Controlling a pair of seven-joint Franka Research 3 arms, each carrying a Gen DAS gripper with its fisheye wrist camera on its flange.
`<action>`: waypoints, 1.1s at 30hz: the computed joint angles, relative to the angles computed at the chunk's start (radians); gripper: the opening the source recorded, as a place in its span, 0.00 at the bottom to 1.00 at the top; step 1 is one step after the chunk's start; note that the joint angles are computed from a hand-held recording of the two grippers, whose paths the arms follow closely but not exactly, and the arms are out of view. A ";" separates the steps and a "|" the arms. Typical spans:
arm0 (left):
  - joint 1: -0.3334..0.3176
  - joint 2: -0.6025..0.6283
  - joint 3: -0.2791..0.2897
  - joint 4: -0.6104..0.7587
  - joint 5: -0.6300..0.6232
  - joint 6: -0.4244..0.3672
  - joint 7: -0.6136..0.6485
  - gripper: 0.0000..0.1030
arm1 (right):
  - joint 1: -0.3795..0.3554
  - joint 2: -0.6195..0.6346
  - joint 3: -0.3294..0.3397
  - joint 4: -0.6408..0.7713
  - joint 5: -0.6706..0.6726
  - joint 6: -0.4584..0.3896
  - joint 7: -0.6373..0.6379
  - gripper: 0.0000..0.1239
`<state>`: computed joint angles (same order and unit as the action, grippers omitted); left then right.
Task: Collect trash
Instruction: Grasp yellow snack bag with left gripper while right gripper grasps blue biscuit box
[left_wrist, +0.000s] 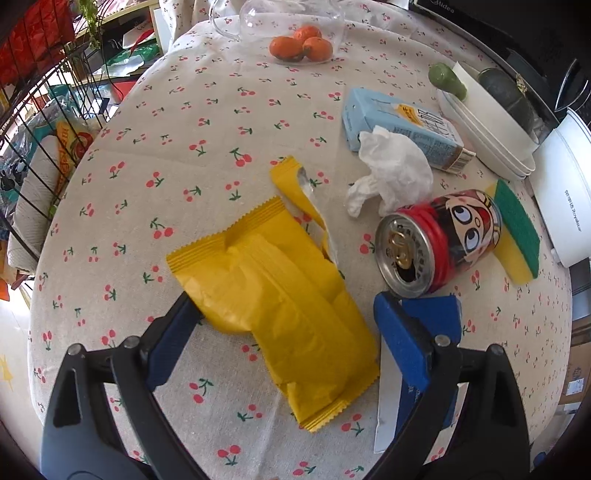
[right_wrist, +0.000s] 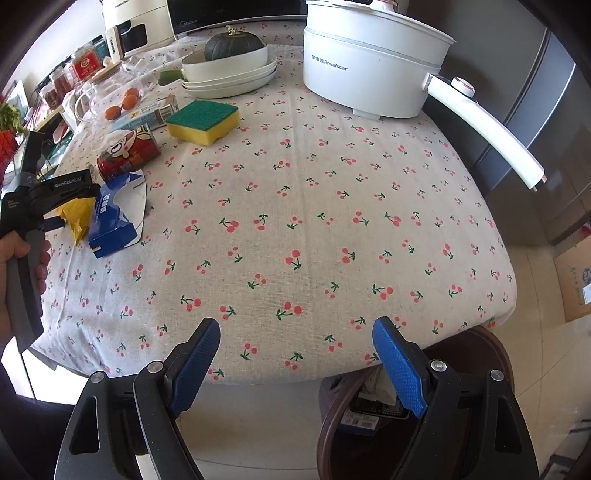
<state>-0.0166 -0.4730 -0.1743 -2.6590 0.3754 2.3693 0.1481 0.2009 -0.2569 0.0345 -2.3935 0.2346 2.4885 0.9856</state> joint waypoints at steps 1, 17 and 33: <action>0.003 0.004 -0.008 0.006 0.014 -0.013 0.002 0.91 | -0.001 0.004 0.002 0.003 -0.002 0.001 0.007 0.70; -0.084 -0.262 0.091 -0.178 -0.128 0.051 0.378 0.40 | 0.087 0.094 0.050 0.069 0.073 -0.012 0.090 0.70; -0.073 -0.595 0.124 -0.305 -0.237 0.021 0.559 0.40 | 0.245 0.207 0.128 0.069 0.154 0.163 0.132 0.71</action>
